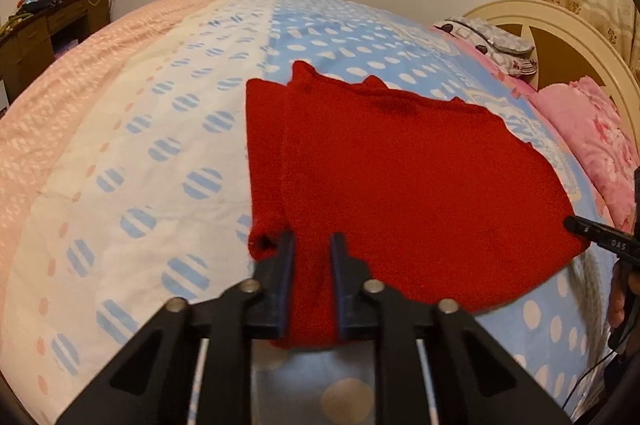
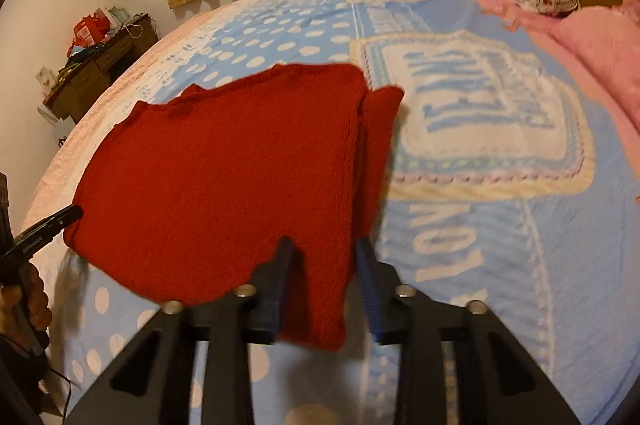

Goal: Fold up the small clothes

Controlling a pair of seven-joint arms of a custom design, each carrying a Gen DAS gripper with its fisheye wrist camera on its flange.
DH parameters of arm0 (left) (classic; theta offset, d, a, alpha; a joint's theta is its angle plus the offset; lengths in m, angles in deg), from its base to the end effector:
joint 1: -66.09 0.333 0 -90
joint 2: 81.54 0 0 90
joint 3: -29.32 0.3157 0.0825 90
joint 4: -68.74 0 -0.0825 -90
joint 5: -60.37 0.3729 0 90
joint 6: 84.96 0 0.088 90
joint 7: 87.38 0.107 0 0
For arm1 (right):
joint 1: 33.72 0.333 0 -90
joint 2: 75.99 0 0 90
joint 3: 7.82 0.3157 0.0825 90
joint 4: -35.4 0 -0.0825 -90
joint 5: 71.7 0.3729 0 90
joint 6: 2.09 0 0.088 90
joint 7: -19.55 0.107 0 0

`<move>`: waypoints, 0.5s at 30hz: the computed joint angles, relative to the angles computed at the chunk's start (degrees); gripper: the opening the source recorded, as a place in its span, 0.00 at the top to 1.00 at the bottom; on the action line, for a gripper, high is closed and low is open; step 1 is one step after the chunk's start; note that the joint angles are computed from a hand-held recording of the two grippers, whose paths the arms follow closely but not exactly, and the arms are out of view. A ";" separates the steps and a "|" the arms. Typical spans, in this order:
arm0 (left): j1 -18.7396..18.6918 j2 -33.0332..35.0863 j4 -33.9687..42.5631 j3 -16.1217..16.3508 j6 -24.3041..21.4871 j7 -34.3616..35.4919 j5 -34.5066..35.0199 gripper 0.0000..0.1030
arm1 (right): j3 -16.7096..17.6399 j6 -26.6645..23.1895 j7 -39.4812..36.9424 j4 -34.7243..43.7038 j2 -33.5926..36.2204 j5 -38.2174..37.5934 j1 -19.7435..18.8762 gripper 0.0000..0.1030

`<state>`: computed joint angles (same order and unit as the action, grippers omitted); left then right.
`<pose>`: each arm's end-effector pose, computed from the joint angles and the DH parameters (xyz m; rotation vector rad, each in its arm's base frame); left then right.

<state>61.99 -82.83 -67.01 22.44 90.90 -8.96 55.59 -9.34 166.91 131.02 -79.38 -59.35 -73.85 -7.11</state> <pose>0.5273 -0.0958 0.4258 -1.9490 1.7803 -0.8543 0.5768 0.2741 0.3959 -1.8697 1.6893 -0.3487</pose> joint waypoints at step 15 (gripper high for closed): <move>-4.81 -3.81 -4.81 3.64 -0.76 12.29 -13.10 0.94 | -3.12 6.17 1.80 -8.49 -4.79 -3.56 3.75 0.94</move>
<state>57.19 -86.64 -71.82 26.07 90.14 3.33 42.49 -12.45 173.08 132.82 -87.87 -64.14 -77.41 -3.37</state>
